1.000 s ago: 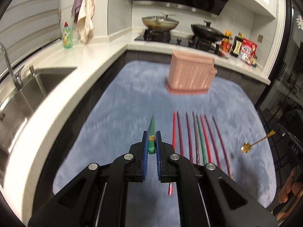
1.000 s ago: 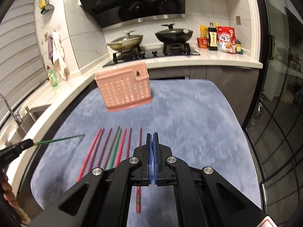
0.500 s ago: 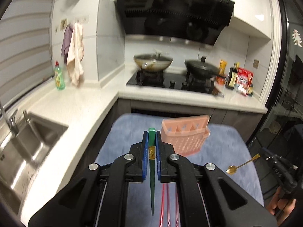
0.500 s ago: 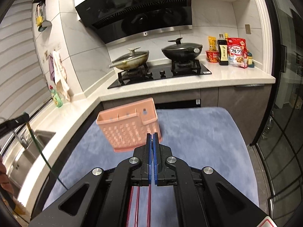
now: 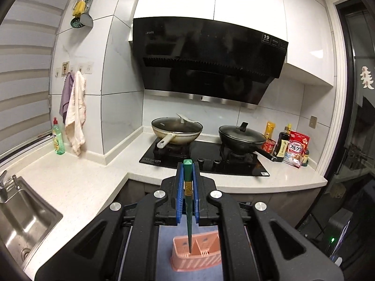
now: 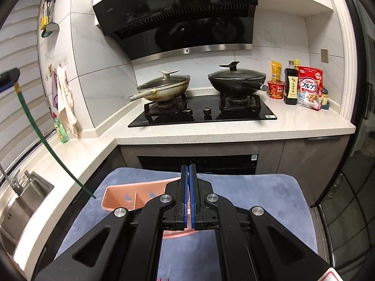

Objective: Organize utensils
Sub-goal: 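Lift and carry the chopstick and spoon over the pink holder with both tools, then open both tools to drop the chopstick and spoon into the holder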

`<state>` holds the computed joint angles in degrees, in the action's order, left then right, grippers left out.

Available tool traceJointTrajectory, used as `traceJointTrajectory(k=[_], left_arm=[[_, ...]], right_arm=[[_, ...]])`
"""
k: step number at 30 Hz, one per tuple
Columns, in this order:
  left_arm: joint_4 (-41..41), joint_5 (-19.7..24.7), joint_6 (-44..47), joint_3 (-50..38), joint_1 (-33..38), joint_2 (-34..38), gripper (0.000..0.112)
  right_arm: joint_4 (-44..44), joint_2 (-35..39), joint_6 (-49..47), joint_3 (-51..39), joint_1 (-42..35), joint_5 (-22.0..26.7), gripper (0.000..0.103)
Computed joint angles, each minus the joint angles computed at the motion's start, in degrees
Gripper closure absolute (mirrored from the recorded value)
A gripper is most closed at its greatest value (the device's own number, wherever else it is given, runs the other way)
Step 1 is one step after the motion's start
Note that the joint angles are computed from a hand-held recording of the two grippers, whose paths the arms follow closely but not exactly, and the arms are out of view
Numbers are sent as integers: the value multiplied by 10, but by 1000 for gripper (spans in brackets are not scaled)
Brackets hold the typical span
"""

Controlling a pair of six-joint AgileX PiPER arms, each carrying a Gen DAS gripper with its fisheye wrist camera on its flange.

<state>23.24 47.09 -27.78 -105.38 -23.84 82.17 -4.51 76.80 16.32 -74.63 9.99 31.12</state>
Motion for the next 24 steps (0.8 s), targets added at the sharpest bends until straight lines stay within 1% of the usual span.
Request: traceJointTrajectory(k=[3,6,12,14,16,19,21,23,24], left_arm=[[-19,-13,6,-18,11,34,105],[-22,-36,4,1,19,48,105],[-35,-65,5,59,39,60,105],[-52,-69,17,71,49,64,105],[-57,-73,20,86,54,66,105],[-74,-90,33,116,63,57,105],[-63,-88,26,125,61,53,102],[-56,-88,21,140,60,41,90],[-53,-87,18,148,59,34,86]], right_arm=[[24,36,-22,-21,-6,-6,101],[31,77,-31,-42,-7,-12,101],[27,125,-21,-46,0,-28,101],[22,134,-11,-43,1,-33,100],[36,135,-18,-35,-3,-43,96],[54,126,-29,-26,-9,-44,94],[73,108,-45,-15,-15,-42,91],[75,91,-49,-5,-14,-38,88],[72,75,-48,6,-13,-36,84]])
